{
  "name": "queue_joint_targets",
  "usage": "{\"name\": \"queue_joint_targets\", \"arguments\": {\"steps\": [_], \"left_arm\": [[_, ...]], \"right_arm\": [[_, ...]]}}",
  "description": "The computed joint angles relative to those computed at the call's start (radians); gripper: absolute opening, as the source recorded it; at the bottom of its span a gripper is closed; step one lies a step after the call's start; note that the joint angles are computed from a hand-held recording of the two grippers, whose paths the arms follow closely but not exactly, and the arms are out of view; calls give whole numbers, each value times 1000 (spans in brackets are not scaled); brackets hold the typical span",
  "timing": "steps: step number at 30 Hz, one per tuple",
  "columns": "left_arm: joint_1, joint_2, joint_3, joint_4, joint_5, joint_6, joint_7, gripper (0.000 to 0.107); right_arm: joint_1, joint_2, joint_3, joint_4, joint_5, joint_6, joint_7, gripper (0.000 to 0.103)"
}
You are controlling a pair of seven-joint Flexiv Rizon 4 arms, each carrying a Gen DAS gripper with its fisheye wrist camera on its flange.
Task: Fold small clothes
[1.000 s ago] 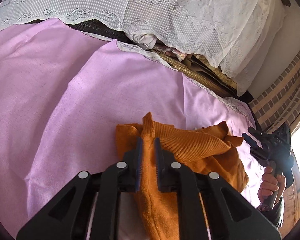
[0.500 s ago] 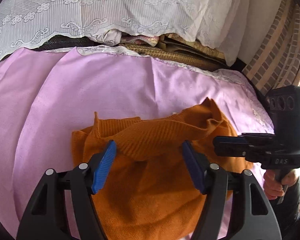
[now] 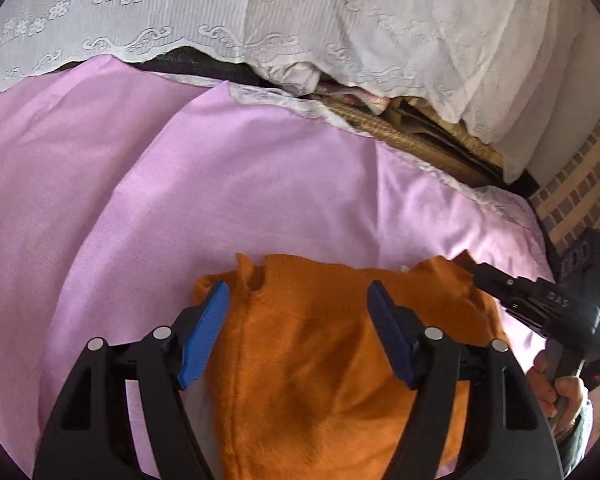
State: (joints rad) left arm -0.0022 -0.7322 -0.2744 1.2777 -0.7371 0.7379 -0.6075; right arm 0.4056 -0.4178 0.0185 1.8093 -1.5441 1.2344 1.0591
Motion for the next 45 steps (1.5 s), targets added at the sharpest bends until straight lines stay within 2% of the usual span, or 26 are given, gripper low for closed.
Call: {"name": "queue_joint_targets", "arguments": {"steps": [3, 5, 7, 8, 9, 11, 13, 14, 16, 17, 20, 22, 25, 28, 31, 32, 33, 34, 35, 37, 41, 45], "left_arm": [[-6, 33, -6, 45, 1, -5, 48, 80], [-38, 30, 20, 53, 44, 25, 44, 80], [-80, 6, 67, 38, 127, 74, 12, 80], [-92, -7, 79, 32, 160, 100, 6, 81], [-88, -14, 70, 34, 170, 125, 18, 82], [-77, -1, 52, 66, 173, 181, 37, 82], [-100, 4, 82, 97, 203, 328, -3, 93], [-103, -5, 98, 86, 220, 345, -44, 94], [-66, -22, 92, 35, 214, 246, -113, 94], [-55, -23, 93, 30, 213, 238, -143, 93], [8, 26, 35, 108, 168, 261, -100, 92], [69, 96, -47, 215, 76, 273, 21, 92], [97, 198, -112, 364, -55, 308, 210, 92], [45, 241, -78, 436, -62, 353, 272, 93], [-58, 204, 36, 422, 63, 421, 187, 95], [-83, 183, 76, 396, 121, 408, 130, 99], [-81, 167, 92, 365, 148, 355, 86, 99], [-67, 158, 89, 345, 151, 308, 60, 99], [-58, 154, 86, 339, 152, 301, 44, 99], [-49, 155, 81, 350, 161, 327, 38, 99], [-39, 170, 64, 397, 172, 417, 51, 99], [-19, 195, 41, 447, 166, 497, 59, 99]], "right_arm": [[15, -52, 7, -62, 58, 36, -105, 23], [36, -85, 13, -92, 161, 35, -227, 26], [53, -99, 35, -94, 299, -17, -357, 32], [63, -95, 40, -82, 348, -53, -385, 32], [75, -84, 16, -56, 332, -44, -350, 29], [91, -47, -38, 11, 266, 8, -235, 1], [100, 10, -79, 89, 134, 16, -35, 0], [89, 35, -82, 121, 55, 19, 70, 0], [60, 74, -71, 169, -77, 19, 248, 0], [62, 90, -69, 188, -99, 4, 295, 0], [84, 128, 13, 204, 32, -171, 197, 7], [87, 120, 43, 163, 18, -199, 136, 13], [102, 71, 71, 81, 26, -200, 41, 32], [128, 7, 75, 9, 93, -167, -80, 32], [156, -27, 68, -9, 193, -159, -158, 31], [166, -26, 61, 2, 210, -158, -155, 31], [172, -20, 48, 22, 199, -146, -130, 30], [173, -11, 34, 44, 164, -127, -86, 22], [171, 2, 28, 67, 140, -117, -44, 11], [159, 34, 26, 118, 74, -107, 74, 1], [111, 84, 56, 194, -75, -114, 309, 0], [96, 107, 106, 220, -72, -173, 357, 3]]}}
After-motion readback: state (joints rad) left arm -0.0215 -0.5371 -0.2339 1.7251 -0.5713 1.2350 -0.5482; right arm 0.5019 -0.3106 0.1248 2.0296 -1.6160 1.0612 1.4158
